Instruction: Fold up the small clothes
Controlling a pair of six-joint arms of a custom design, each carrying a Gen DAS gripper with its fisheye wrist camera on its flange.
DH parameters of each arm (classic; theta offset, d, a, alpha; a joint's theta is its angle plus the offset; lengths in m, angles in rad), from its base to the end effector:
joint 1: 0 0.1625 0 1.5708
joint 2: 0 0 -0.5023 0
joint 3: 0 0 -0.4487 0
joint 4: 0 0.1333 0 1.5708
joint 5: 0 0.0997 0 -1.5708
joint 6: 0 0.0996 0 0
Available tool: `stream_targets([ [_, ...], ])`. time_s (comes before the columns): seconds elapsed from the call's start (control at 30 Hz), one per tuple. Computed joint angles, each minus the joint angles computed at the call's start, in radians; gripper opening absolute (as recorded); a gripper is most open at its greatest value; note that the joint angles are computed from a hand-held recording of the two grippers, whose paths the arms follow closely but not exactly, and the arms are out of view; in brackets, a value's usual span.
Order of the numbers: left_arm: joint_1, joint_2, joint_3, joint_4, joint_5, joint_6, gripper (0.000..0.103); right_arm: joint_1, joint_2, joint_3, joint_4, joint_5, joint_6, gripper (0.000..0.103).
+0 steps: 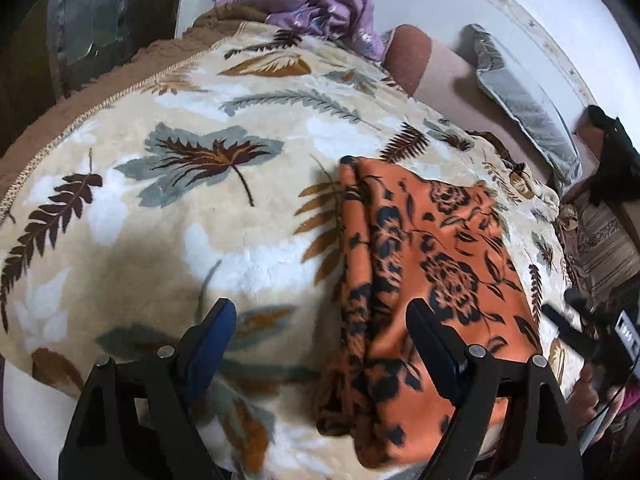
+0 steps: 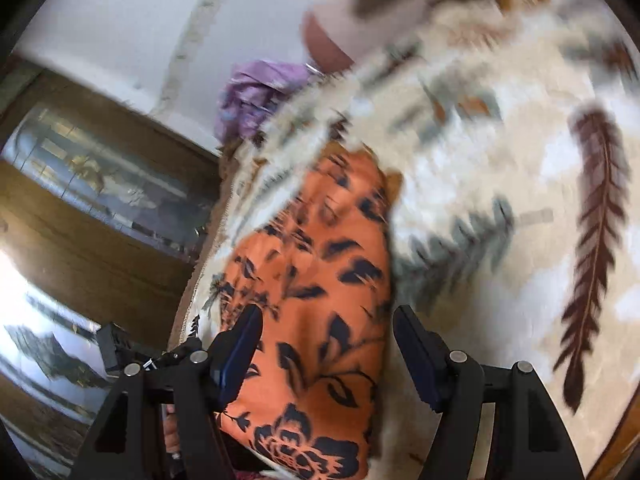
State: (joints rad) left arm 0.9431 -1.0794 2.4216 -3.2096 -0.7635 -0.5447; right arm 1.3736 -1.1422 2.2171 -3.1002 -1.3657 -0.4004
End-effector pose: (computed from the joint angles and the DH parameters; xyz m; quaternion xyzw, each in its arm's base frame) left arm -0.1006 -0.4881 0.1316 -0.0203 0.9112 -0.3281 0.2484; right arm 0.0419 -0.5740 0.1809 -0.1212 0.9618 -0.2435 0.0293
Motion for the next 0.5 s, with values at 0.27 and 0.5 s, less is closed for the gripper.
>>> stream_targets([
  [0.27, -0.069, 0.069, -0.006, 0.228, 0.195, -0.100, 0.090, 0.036, 0.003, 0.027, 0.106, -0.103, -0.112, 0.043],
  [0.5, -0.069, 0.037, -0.027, 0.298, 0.190, -0.117, 0.091, 0.000, -0.022, 0.003, 0.183, -0.017, -0.043, 0.044],
])
